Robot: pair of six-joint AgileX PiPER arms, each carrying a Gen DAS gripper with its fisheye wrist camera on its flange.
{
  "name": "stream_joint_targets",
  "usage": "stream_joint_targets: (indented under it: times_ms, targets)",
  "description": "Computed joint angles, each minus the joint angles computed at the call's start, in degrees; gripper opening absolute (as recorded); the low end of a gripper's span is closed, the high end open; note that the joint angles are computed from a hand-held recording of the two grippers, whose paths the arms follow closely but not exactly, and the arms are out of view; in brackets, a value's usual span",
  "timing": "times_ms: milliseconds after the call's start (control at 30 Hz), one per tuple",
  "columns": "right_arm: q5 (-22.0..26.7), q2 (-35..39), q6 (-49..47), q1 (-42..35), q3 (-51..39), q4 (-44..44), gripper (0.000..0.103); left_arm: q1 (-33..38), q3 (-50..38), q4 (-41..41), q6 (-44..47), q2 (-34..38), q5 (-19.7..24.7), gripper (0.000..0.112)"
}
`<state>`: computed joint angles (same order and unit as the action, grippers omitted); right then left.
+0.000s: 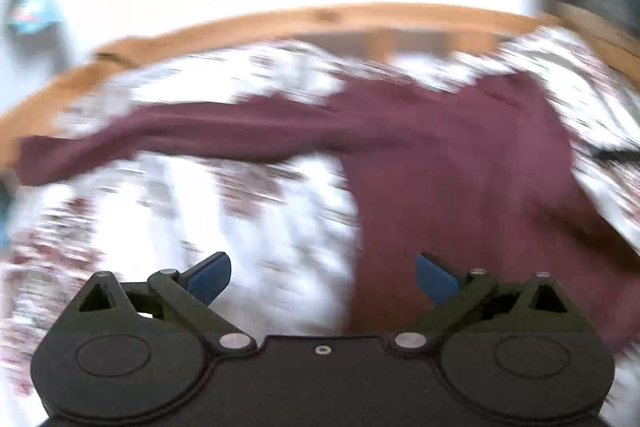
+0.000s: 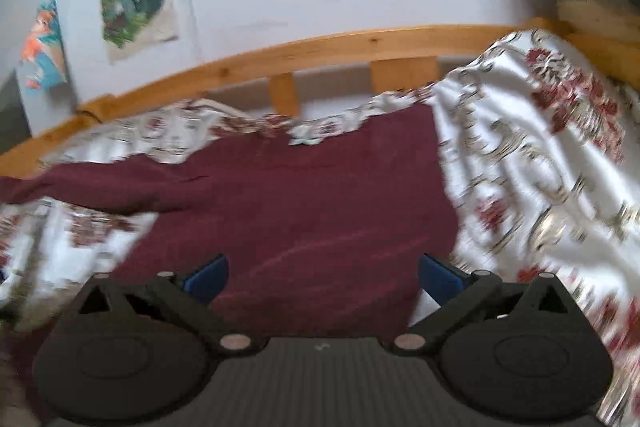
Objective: Fold small clothes
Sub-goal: 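Close the left tool on the other sleeve cuff of the sweater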
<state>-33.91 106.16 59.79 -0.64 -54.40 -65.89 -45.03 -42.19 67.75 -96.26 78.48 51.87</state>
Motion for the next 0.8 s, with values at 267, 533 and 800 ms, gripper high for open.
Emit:
stream_joint_targets:
  times_ms: [267, 533, 800]
  targets:
    - [-10.91, -6.68, -4.58, 2.04, 14.58, 12.06, 0.103, 17.65, 0.13, 6.12, 2.59, -5.25, 9.93, 0.101]
    - [-17.24, -3.04, -10.79, 1.23, 17.62, 12.69, 0.103, 38.52, -2.87, 10.20, 12.62, -4.72, -5.77, 0.082]
    - [-17.01, -2.05, -14.04, 2.08, 18.56, 14.86, 0.103, 44.95, -11.98, 0.15, 24.46, 2.09, -7.28, 0.000]
